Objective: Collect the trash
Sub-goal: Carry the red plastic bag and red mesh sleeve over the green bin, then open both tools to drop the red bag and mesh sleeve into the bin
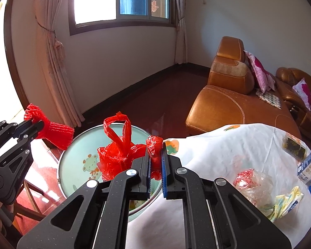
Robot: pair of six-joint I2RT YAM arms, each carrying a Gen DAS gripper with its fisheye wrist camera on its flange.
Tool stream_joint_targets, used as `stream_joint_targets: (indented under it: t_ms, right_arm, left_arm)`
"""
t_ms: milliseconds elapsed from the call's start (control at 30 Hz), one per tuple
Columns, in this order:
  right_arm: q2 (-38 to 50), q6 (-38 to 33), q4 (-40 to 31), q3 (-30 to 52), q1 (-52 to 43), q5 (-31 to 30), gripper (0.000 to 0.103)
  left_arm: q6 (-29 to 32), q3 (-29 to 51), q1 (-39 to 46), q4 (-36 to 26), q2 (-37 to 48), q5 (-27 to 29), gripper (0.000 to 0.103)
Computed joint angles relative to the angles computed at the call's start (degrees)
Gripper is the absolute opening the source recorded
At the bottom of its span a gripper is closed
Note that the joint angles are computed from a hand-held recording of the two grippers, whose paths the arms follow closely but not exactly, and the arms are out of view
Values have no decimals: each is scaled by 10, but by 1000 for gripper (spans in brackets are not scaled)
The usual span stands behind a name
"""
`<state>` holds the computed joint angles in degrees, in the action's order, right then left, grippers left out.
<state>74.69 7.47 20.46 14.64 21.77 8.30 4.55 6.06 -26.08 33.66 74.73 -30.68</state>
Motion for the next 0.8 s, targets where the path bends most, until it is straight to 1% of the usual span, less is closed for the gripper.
stream_joint_targets:
  t_ms: [200,233,267,300,333,367,400,467,500,533,600,667,733,800]
  right_arm:
    - [7,-1,1,4,-2,-5,9]
    - [12,-2,0,7,-3,-9,9]
    - [18,-4,0,10,-4,-15,12]
    - [22,-6,9,8,-2,-15,17]
    - [24,-7,19,5,-2,-16,32]
    - [30,-6,25,5,-8,-26,42]
    - [34,-4,27,5,-10,-32,42]
    - [42,-3,31,5,-15,-33,42]
    - [44,-3,33,4,-17,-34,42]
    - [46,-1,34,4,-20,-36,43]
    - [46,1,36,1,-24,-39,44]
    - [44,2,37,-1,-25,-38,44]
    - [37,2,34,-5,-26,-37,45]
    - [24,3,30,-13,-25,-34,46]
  left_arm:
    - [6,-1,9,2,-2,13,10]
    - [6,-1,10,2,-2,19,13]
    - [9,-1,12,-1,-2,29,15]
    - [9,-2,13,1,-2,32,20]
    - [6,-4,10,3,-3,29,33]
    - [3,-7,6,8,-4,26,41]
    - [4,-8,5,9,-6,28,46]
    - [3,-10,0,10,-8,25,47]
    - [2,-10,-1,10,-9,25,49]
    - [1,-11,-1,12,-9,23,56]
    - [0,-12,-3,17,-7,19,60]
    - [-1,-12,-3,17,-5,19,60]
    - [-3,-11,-6,18,-3,15,66]
    - [-6,-12,-14,22,0,8,69]
